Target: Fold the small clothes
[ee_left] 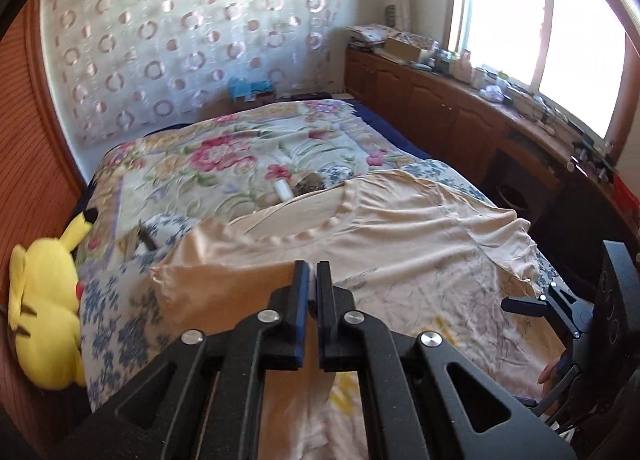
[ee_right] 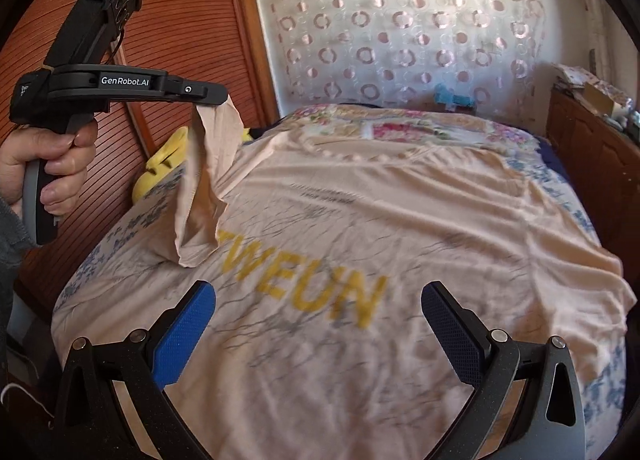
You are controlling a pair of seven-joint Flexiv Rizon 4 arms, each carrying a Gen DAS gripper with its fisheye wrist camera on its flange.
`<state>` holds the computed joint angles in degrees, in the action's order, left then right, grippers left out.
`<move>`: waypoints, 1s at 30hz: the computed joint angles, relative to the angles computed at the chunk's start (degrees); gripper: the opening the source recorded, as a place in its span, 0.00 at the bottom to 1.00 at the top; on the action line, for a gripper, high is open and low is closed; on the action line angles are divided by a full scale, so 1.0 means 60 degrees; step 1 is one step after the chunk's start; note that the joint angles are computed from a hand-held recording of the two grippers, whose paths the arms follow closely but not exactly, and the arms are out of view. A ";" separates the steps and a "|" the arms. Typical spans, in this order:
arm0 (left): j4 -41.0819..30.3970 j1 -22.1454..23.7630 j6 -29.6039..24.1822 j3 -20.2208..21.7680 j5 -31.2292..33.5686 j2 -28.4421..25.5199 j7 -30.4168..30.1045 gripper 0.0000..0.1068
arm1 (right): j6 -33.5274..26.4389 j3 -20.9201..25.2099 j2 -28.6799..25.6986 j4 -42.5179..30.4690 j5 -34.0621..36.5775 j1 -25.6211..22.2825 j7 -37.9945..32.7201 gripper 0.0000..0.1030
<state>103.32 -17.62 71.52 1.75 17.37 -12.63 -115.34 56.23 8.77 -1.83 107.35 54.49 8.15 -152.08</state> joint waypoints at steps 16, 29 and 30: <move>0.1743 0.0668 0.0344 0.0383 0.0188 0.0715 0.0000 0.74 | -0.0463 0.0379 -0.1124 -0.1382 -0.1135 0.0052 0.0569 1.00; 0.2888 0.1033 0.0462 0.0424 0.2071 0.1057 -0.1938 0.74 | -0.1934 0.0977 -0.3438 -0.3772 -0.3307 0.0387 0.1775 0.69; 0.2914 0.1067 0.0459 0.0399 0.2071 0.1058 -0.1960 0.74 | -0.1896 0.1045 -0.3541 -0.3843 -0.3450 0.0386 0.1802 0.68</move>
<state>120.80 -11.22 74.27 4.15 29.80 -6.28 -127.10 44.85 15.03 -23.08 84.29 33.79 10.46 -141.27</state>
